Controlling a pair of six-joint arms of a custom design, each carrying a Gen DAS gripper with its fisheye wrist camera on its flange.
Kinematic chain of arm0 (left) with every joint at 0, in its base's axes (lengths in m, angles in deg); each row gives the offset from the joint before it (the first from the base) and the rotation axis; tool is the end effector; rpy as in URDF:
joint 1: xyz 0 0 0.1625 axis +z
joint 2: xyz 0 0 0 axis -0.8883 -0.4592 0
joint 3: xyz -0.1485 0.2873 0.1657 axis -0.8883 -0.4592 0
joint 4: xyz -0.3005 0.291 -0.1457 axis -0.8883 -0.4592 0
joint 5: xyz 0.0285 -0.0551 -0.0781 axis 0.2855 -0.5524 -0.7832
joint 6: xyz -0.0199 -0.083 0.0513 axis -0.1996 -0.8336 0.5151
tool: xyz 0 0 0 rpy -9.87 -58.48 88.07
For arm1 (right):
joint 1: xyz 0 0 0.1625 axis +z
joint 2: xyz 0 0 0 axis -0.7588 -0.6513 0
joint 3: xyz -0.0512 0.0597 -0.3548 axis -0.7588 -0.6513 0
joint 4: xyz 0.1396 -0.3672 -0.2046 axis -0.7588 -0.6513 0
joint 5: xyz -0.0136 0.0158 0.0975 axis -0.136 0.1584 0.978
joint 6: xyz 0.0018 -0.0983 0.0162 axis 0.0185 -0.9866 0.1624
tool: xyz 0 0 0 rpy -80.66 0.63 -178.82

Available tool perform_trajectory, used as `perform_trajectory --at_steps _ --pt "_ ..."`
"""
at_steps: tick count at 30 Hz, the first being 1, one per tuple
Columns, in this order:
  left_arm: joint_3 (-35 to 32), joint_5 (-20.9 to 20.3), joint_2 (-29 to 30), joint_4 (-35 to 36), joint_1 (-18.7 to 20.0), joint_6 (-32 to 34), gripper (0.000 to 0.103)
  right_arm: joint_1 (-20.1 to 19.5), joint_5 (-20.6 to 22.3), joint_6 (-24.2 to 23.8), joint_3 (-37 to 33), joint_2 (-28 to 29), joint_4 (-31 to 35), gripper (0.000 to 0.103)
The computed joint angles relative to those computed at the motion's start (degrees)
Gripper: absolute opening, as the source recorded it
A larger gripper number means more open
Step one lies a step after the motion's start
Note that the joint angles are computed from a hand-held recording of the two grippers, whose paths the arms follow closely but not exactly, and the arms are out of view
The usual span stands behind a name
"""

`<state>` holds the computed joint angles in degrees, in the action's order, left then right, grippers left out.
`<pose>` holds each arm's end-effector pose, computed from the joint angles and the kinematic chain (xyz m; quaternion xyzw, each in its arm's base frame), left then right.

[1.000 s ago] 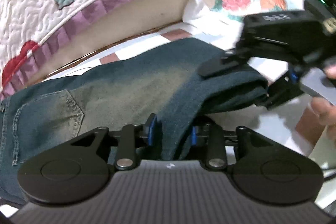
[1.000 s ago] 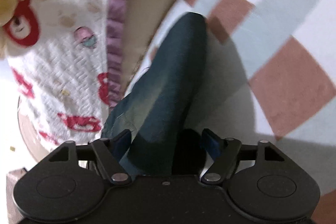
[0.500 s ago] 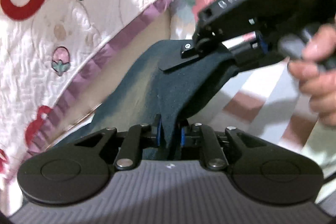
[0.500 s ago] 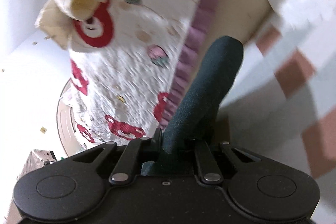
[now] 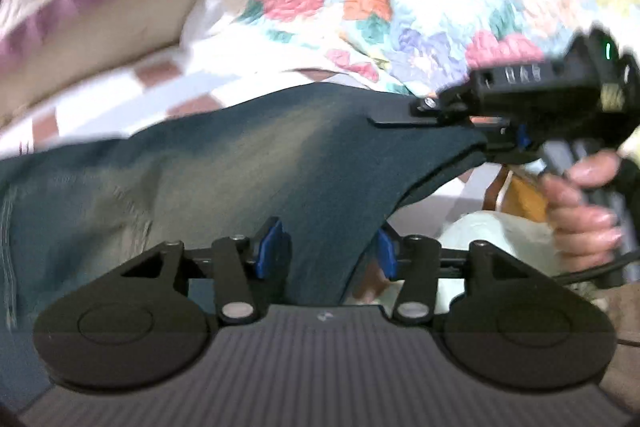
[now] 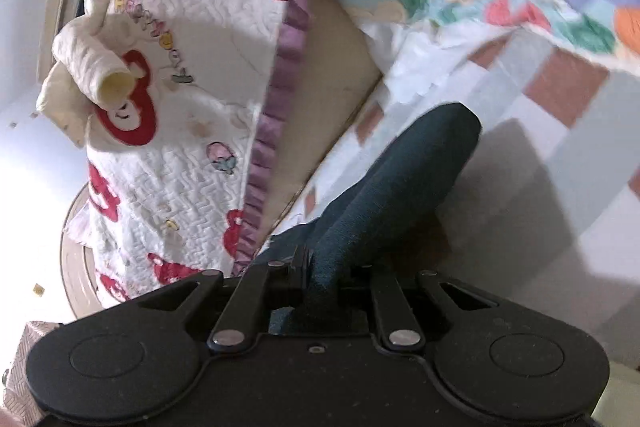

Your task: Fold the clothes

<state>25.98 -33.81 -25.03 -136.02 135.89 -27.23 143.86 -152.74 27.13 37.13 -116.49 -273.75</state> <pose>-0.0819 -0.7351 0.2098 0.5109 0.8577 -0.0555 0.0161 0.1550 -0.5295 0.0528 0.1686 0.7941 -0.5824 0.0424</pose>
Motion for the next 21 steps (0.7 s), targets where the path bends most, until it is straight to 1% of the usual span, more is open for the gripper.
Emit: perform_trajectory --at_steps 2,3,6,7,9,10,12,13,15,16,17,19,20,21 --pt "-6.04 -2.66 2.58 3.07 1.95 -4.55 0.067 0.14 0.76 -0.7 -0.81 0.05 0.55 0.014" --pt "-9.26 -3.98 4.04 4.6 2.84 -6.84 0.068 0.29 1.21 -1.86 -1.22 -0.14 1.04 0.014" --pt "-14.28 -3.43 6.06 3.01 4.61 -13.11 0.068 0.8 0.31 -4.79 -2.52 -0.17 2.78 0.015" --pt "-15.28 -2.93 6.29 2.06 5.24 -14.97 0.068 0.64 0.4 -4.64 -2.4 -0.29 2.92 0.015" --pt "-17.07 -1.96 6.6 -0.87 6.85 -19.99 0.069 -0.1 0.65 -2.13 -1.17 -0.69 2.31 0.015" --pt "-16.57 1.09 6.12 -4.47 7.35 -21.45 0.07 -0.25 0.42 -1.14 -0.72 -0.82 2.32 0.015" --pt "-15.51 10.06 5.45 -12.75 7.82 -23.07 0.07 -0.09 -1.34 -0.41 -0.09 -1.34 3.3 0.015" --pt "-16.0 12.82 5.5 -14.32 8.49 -25.21 0.07 0.09 -2.19 -0.33 -0.04 -1.57 4.08 0.015" --pt "-18.59 17.26 6.12 -14.3 10.06 -30.82 0.07 0.45 -3.57 -0.16 -0.1 -1.9 5.57 0.015" --pt "-19.95 17.62 6.4 -13.37 11.14 -35.01 0.07 0.69 -4.15 -0.22 -0.19 -2.03 6.28 0.015" --pt "-21.1 16.91 6.61 -12.26 12.21 -39.29 0.07 0.95 -4.74 -0.33 -0.3 -2.16 7.02 0.015" --pt "-23.89 12.22 7.71 -9.33 14.64 -48.19 0.07 1.35 -5.84 -0.94 -0.49 -2.35 8.16 0.015" --pt "-25.38 9.48 8.53 -7.86 15.69 -51.48 0.07 1.51 -6.24 -1.18 -0.61 -2.37 8.52 0.015" --pt "-26.73 7.72 9.5 -6.49 16.31 -53.26 0.07 1.55 -6.4 -1.3 -0.69 -2.37 8.73 0.015"
